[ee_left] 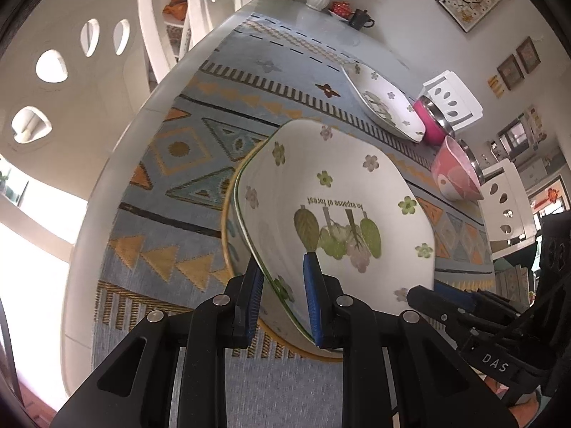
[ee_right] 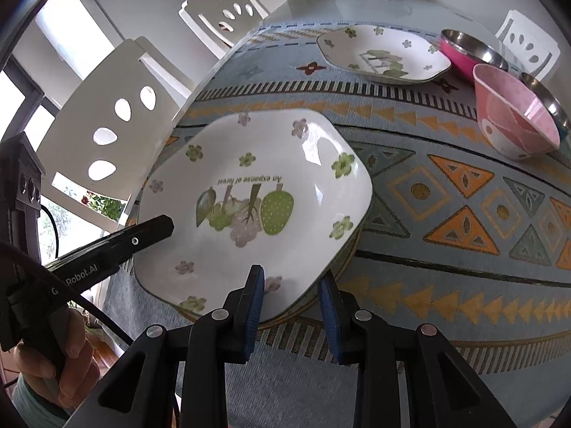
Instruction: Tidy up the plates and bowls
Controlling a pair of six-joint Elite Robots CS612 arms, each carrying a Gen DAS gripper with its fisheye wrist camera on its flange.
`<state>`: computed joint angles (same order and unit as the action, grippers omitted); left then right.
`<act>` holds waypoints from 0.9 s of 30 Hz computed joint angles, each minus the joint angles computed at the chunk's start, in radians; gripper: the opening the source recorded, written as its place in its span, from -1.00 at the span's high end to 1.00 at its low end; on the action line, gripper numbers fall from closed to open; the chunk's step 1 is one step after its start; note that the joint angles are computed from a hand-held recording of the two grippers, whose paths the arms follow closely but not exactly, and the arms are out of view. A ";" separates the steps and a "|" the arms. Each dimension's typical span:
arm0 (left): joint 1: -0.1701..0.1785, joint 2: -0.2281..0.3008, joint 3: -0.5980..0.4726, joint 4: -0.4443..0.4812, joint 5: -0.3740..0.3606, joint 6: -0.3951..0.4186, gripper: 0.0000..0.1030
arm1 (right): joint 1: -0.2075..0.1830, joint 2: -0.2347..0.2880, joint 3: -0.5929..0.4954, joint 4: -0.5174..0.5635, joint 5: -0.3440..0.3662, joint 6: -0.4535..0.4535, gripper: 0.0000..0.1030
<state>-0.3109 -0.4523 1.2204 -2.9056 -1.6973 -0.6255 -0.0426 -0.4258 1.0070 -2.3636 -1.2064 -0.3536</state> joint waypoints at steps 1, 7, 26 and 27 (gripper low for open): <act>0.002 -0.002 0.001 0.007 0.001 -0.004 0.64 | 0.000 0.000 -0.003 0.010 0.002 -0.006 0.42; 0.007 -0.030 0.040 -0.016 0.016 -0.001 0.65 | 0.005 -0.039 0.050 -0.011 0.031 -0.097 0.42; 0.031 -0.047 -0.058 -0.062 0.041 0.105 0.56 | -0.030 -0.035 -0.025 -0.109 0.140 0.172 0.35; 0.033 -0.038 -0.084 -0.054 0.032 0.119 0.42 | -0.032 -0.030 -0.038 -0.111 0.147 0.196 0.23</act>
